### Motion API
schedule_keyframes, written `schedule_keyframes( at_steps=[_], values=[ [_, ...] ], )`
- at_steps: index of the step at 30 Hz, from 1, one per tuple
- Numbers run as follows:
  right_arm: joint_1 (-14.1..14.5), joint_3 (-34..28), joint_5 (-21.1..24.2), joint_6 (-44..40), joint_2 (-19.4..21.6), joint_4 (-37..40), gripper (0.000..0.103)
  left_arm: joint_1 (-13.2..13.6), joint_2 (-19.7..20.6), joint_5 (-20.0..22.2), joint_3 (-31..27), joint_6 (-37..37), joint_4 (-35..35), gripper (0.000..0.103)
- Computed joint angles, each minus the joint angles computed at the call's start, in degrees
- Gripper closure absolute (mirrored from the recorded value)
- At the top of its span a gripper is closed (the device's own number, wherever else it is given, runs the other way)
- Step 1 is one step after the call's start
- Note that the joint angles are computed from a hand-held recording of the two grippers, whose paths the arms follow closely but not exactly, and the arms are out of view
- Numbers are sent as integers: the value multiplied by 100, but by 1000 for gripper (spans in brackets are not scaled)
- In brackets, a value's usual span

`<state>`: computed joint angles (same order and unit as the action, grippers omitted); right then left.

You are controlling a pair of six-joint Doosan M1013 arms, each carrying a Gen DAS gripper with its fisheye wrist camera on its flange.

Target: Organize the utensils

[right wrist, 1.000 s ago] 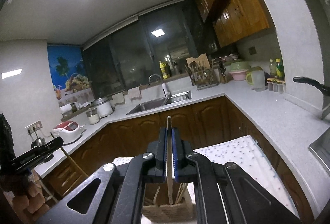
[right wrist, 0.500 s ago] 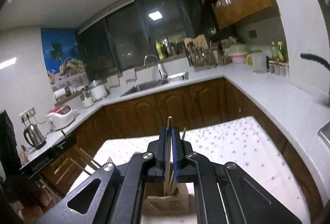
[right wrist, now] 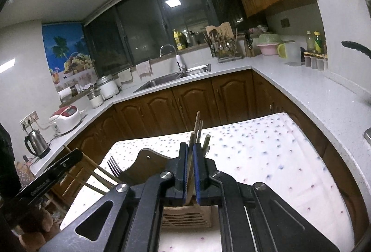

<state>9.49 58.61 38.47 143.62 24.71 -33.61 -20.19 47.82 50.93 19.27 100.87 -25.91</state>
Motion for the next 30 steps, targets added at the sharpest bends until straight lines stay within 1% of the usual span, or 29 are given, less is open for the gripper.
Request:
schedule_keyframes(
  at_steps=[5,6,7,8,9,11,13,15,17,18,19,20,22,23,24,25,27,30],
  values=[
    [-6,13,-13,12,0,27,98,2,98,187,-220,-97,39,97],
    [-6,12,-16,8,0,36,97,8,122,235,-266,-114,18,96],
    [-9,6,-23,7,12,52,93,23,173,341,-376,-129,-48,93],
    [-12,19,-45,11,7,81,93,34,185,380,-402,-132,-96,90],
    [-17,48,-88,40,-8,106,93,47,172,386,-392,-120,-165,83],
    [-24,92,-146,76,-40,150,89,59,61,252,-201,-14,-291,76],
    [-22,191,-266,244,-112,39,66,59,-135,-21,138,104,-341,63],
    [-3,301,-370,481,-200,-191,63,70,-281,-207,380,219,-443,60],
    [11,335,-426,625,-251,-310,60,86,-419,-363,600,281,-495,56],
    [18,399,-502,745,-303,-398,55,101,-498,-442,732,314,-550,49],
    [25,426,-531,846,-333,-491,47,118,-578,-535,870,324,-580,41],
    [40,482,-564,1012,-374,-649,42,134,-675,-652,1045,353,-612,38],
    [69,639,-704,1364,-477,-962,21,158,-877,-896,1419,393,-616,29],
    [94,774,-804,1632,-554,-1204,16,170,-982,-1002,1618,415,-604,27],
    [111,828,-837,1769,-586,-1330,8,181,-1057,-1072,1765,424,-584,23],
    [139,920,-869,1963,-636,-1511,5,190,-1148,-1147,1941,420,-543,19],
    [196,1090,-892,2247,-718,-1762,4,198,-1300,-1262,2247,382,-455,14],
    [247,1281,-904,2379,-807,-1765,4,235,-1493,-1329,2650,412,-475,13]
  ],
)
